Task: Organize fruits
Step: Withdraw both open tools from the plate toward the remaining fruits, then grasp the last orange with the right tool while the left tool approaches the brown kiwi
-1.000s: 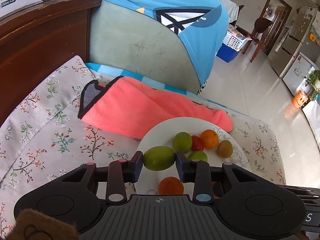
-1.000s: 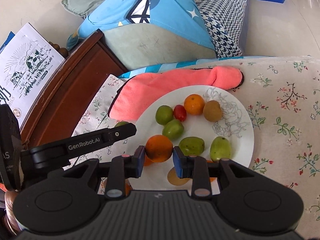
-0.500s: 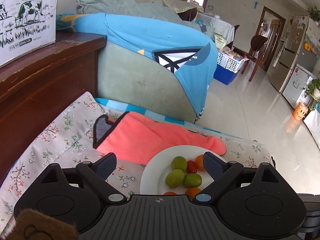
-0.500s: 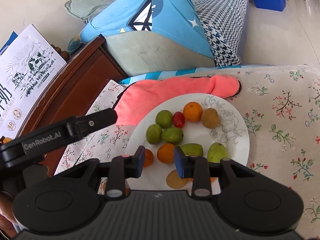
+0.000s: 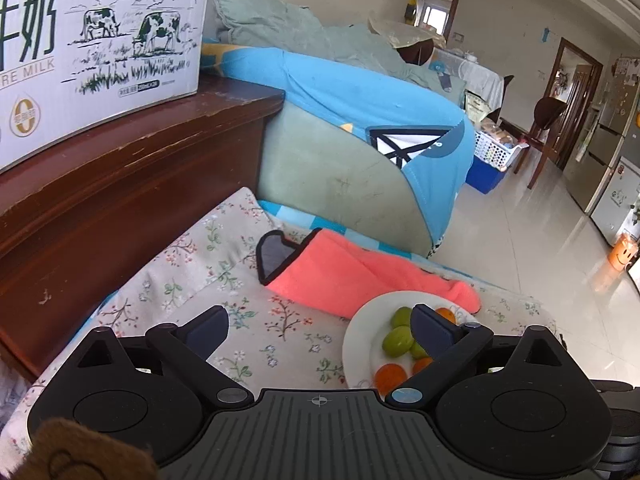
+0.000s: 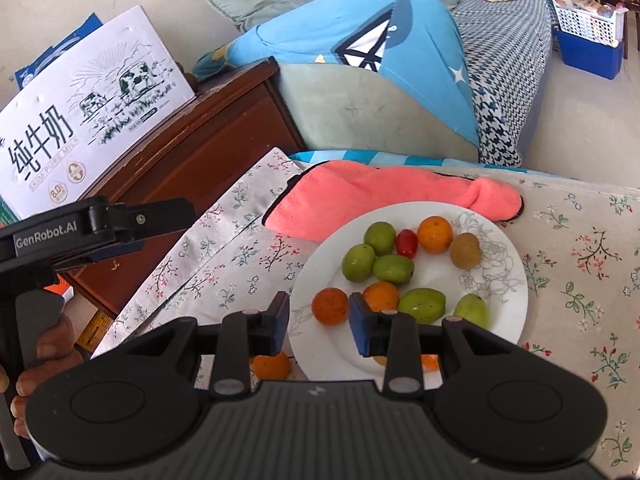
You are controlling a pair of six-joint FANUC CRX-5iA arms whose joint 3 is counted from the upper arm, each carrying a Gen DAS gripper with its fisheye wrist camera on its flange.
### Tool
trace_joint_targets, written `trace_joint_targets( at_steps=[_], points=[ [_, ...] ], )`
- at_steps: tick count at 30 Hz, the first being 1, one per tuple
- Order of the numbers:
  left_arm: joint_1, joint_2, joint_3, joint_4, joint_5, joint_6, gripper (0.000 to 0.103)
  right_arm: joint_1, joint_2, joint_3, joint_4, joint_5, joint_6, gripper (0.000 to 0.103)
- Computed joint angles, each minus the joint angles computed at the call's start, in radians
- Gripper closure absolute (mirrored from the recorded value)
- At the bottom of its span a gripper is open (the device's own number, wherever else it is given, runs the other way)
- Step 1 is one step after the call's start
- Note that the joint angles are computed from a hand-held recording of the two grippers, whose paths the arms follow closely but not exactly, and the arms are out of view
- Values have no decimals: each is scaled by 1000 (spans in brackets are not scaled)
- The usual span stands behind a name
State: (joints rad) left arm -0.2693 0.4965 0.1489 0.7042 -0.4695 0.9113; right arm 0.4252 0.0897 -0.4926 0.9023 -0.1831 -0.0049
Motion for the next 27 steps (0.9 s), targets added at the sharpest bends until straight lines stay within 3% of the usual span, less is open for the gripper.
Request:
trace_joint_targets(
  at_steps=[8,11,16,27],
  points=[
    [28,-2,28,-191,-84,128,4,90,44,77,-256,-42,355,69],
    [35,1,44,-246,-109,171,4,112,59,99,-300,-64,443,69],
    [43,14,91,-344,-162,262,4,129,82,117,-306,-90,494,69],
    [60,17,89,-334,-187,263,4,138,145,151,-224,-133,487,69]
  ],
)
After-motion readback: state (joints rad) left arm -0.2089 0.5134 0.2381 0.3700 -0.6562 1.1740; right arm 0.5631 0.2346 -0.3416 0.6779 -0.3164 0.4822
